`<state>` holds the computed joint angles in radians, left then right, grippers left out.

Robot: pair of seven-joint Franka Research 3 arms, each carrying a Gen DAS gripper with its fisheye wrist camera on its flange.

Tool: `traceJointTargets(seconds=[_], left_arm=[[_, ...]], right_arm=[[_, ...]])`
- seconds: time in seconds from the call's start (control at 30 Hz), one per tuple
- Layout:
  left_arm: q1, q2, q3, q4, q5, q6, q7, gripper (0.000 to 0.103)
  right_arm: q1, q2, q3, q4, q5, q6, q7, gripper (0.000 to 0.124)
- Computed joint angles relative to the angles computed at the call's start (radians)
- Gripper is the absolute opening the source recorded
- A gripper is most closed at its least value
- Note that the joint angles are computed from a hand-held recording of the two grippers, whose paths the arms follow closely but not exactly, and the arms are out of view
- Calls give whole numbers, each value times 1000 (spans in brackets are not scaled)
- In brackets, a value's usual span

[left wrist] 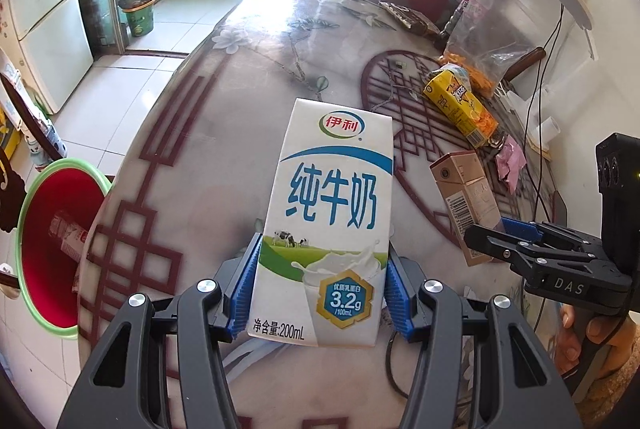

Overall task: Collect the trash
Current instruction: 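Carry the milk carton and cigarette pack over the red bucket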

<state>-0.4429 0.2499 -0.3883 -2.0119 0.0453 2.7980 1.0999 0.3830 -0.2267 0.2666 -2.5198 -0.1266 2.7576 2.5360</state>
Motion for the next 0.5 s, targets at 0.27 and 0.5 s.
traceJointTargets(seconds=[0.27, 0.5], left_arm=[[50, -57, -19, -72, -95, 20, 102, 52], [80, -81, -27, -109, -198, 29, 223, 52]], right_arm=[[7, 34, 35, 52, -77, -24, 110, 54], [37, 62, 50, 104, -170, -65, 239, 54]])
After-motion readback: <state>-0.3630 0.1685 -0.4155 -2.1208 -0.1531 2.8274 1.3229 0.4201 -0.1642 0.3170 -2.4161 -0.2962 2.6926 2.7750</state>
